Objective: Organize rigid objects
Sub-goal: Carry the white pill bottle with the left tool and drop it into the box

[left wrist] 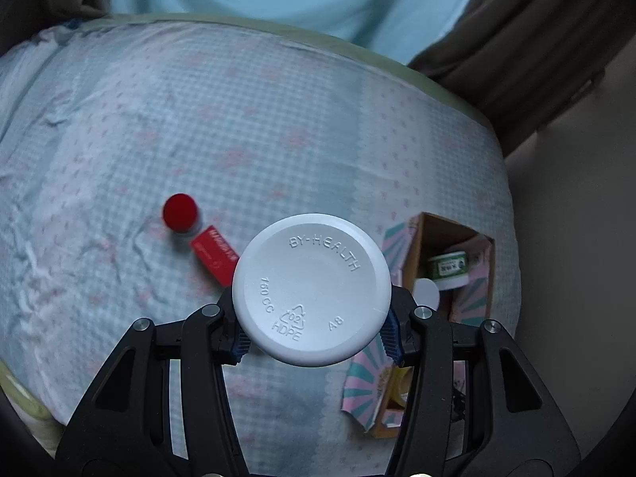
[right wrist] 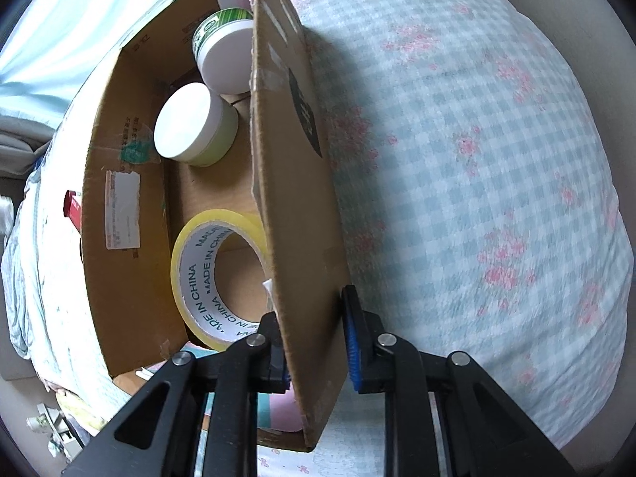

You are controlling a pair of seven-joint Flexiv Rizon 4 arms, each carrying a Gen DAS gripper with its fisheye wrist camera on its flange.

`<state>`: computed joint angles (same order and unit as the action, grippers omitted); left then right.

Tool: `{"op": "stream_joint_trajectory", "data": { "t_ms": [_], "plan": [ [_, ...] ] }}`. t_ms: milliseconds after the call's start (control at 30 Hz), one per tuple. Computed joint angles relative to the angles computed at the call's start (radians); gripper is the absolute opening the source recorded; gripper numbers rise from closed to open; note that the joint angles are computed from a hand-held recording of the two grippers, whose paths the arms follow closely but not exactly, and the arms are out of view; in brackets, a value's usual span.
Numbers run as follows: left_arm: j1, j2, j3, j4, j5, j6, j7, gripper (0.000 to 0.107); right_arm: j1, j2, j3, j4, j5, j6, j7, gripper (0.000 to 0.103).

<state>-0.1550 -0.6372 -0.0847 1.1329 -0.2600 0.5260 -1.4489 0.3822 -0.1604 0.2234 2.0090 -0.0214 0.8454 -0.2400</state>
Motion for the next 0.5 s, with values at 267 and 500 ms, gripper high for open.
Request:
{"op": "stream_joint_trajectory", "data": {
  "t_ms": [267, 500],
  "plan": [
    [-0.103, 0.003, -0.040, 0.042, 0.014, 0.006, 0.026, 0.047, 0.003, -0.011, 0.006, -0.012, 0.017, 0.014, -0.046, 0.019],
    [-0.178, -0.043, -0.038, 0.062, 0.056, 0.003, 0.013, 0.047, -0.011, 0.017, 0.007, 0.026, 0.047, 0.057, -0.077, 0.020]
  ]
}}
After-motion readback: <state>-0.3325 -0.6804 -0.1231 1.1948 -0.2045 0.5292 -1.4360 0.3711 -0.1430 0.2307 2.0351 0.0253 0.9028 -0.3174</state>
